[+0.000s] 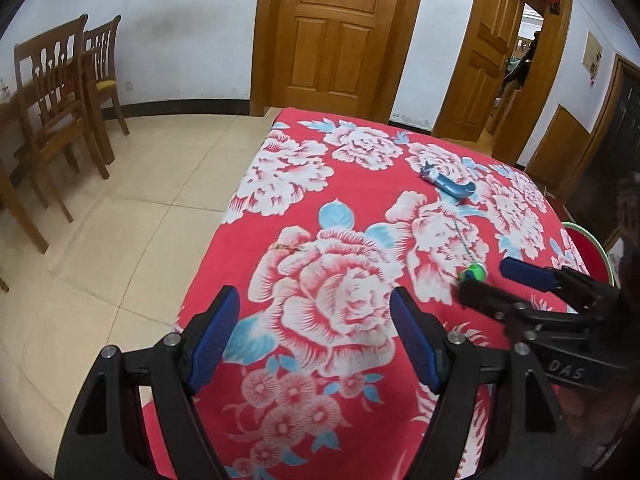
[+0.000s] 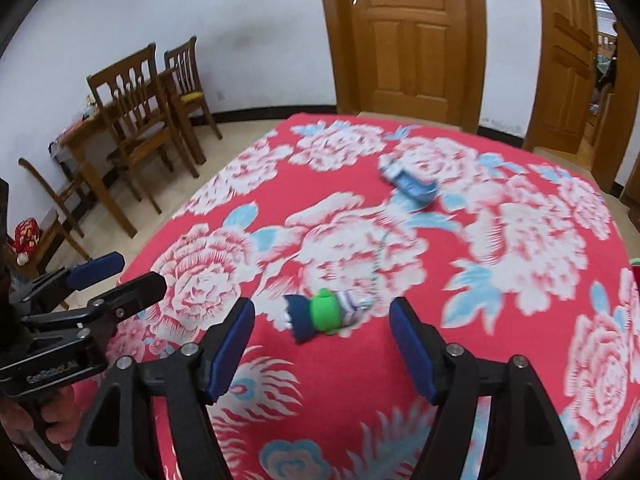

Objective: Collect trash
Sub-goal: 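Grasp the green toy with the right gripper while the left gripper approaches the blue toy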

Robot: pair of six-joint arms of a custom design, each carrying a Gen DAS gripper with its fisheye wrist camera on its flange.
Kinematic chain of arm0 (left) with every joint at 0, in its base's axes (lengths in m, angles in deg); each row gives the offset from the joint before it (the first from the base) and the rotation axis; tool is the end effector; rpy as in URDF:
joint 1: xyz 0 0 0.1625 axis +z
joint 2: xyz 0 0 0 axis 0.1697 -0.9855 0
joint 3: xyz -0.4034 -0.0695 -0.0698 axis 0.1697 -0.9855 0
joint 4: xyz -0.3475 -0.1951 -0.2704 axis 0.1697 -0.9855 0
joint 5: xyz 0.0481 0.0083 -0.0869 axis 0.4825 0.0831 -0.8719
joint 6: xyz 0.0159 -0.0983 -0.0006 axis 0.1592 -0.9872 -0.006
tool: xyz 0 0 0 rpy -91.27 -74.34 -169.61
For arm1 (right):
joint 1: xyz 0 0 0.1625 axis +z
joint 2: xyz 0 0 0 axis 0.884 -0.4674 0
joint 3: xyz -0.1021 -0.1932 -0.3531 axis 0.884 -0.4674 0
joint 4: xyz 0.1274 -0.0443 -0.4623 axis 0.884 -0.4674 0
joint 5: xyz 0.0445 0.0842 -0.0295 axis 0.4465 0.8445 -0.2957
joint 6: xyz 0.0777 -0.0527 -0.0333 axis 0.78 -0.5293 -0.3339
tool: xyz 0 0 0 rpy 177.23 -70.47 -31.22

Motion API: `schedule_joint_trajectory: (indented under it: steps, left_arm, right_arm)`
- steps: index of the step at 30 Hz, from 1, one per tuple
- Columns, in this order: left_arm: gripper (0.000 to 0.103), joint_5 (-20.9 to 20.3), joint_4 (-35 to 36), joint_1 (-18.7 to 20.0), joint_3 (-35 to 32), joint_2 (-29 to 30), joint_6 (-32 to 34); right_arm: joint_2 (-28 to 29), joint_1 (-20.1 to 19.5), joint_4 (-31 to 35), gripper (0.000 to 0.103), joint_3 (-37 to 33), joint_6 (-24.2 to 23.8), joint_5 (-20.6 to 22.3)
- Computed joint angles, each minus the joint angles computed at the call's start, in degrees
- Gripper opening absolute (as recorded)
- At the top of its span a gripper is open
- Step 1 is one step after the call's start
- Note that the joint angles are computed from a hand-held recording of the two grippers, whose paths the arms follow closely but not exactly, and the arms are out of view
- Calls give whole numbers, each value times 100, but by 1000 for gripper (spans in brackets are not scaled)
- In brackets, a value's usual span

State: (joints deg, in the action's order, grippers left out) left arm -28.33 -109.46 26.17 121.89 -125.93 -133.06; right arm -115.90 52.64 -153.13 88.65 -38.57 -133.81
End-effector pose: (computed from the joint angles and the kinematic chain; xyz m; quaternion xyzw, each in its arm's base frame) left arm -0.1165 -0.3581 0.2356 0.0065 0.8548 -0.4010 0.3295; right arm 0.3109 -0.4495 0.0359 0.3500 -0.9028 0.1557 0.1953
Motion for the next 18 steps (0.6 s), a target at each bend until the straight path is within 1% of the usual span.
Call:
schedule_joint_trajectory:
  steps: [2, 3, 5, 7, 8, 9, 10, 11, 13, 14, 16, 18]
  left_arm:
    - [77, -48, -157, 34, 16, 4, 133]
    - [77, -85, -284, 59, 12, 36, 245]
    - [77, -135, -497, 113, -43, 185, 458]
    - [77, -163, -671, 162, -140, 367, 613]
    - [77, -207, -870, 216, -212, 506, 746]
    - [77, -267, -1078, 312, -334, 702, 844]
    - [77, -322, -1136, 418, -496, 912, 828]
    - [77, -433, -1411, 565, -680, 1184, 986]
    - [77, -784, -2414, 848, -920, 1670, 1749]
    - [77, -913, -2704, 962, -1066, 1913, 2009]
    - [79, -1096, -3236, 1121, -1292, 2338, 2496]
    - [88, -1277, -3537, 1224, -1524, 2750, 2837]
  right_arm:
    - [56, -64, 159, 72, -56, 79, 124]
    - [91, -109, 241, 69, -93, 146, 187]
    - [165, -129, 41, 44, -97, 76, 202]
    - [108, -210, 154, 45, -93, 68, 453]
    - [82, -240, 145, 45, -80, 84, 532]
    - [43, -273, 74, 45, -46, 93, 604]
    - [20, -289, -10, 45, -20, 105, 613]
    - [13, -280, -183, 45, 12, 132, 515]
    - [34, -225, -606, 45, 56, 122, 158]
    - [39, -201, -794, 45, 67, 141, -62]
    - [-10, -215, -906, 45, 56, 237, -305]
    - [-47, -271, -972, 45, 15, 239, -509]
